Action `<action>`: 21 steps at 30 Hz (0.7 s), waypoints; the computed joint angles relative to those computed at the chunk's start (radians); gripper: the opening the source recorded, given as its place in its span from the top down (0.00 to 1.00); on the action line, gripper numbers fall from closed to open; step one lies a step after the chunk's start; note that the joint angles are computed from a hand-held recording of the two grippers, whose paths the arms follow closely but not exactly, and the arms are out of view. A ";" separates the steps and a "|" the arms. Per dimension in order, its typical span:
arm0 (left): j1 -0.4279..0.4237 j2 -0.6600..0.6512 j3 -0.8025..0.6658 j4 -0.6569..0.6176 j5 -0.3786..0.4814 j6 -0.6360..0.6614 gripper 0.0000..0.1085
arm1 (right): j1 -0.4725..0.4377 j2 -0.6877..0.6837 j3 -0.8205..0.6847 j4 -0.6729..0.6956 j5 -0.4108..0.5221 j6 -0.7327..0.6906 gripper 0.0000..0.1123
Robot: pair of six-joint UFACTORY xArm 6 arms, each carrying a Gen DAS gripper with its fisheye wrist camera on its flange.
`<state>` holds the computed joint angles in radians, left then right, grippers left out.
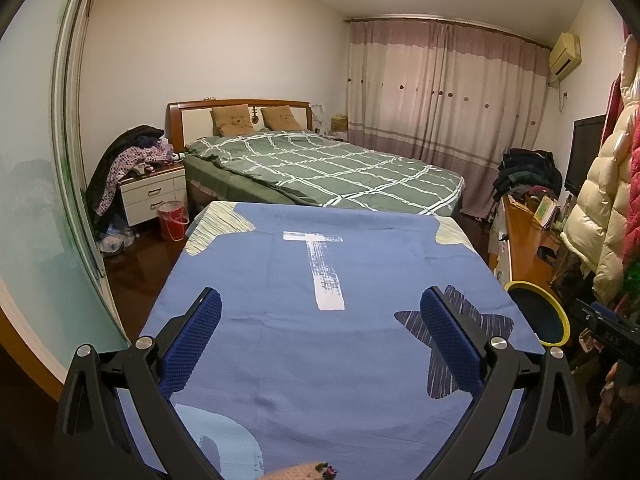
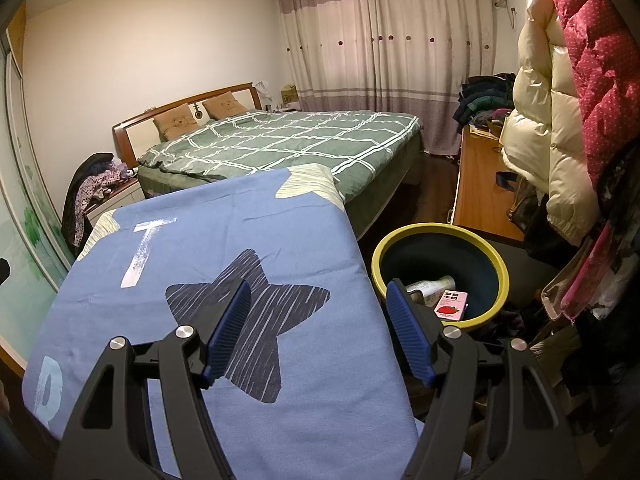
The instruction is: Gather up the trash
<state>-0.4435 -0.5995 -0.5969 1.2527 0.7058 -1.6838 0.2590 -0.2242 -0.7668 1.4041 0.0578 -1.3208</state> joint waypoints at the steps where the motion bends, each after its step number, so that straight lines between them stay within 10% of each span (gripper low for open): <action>1: -0.001 0.003 -0.002 -0.001 0.002 0.001 0.10 | 0.000 0.001 0.000 0.001 0.000 0.000 0.41; 21: 0.018 0.030 -0.007 -0.008 -0.016 0.016 0.10 | 0.003 0.009 -0.001 0.016 -0.003 -0.013 0.41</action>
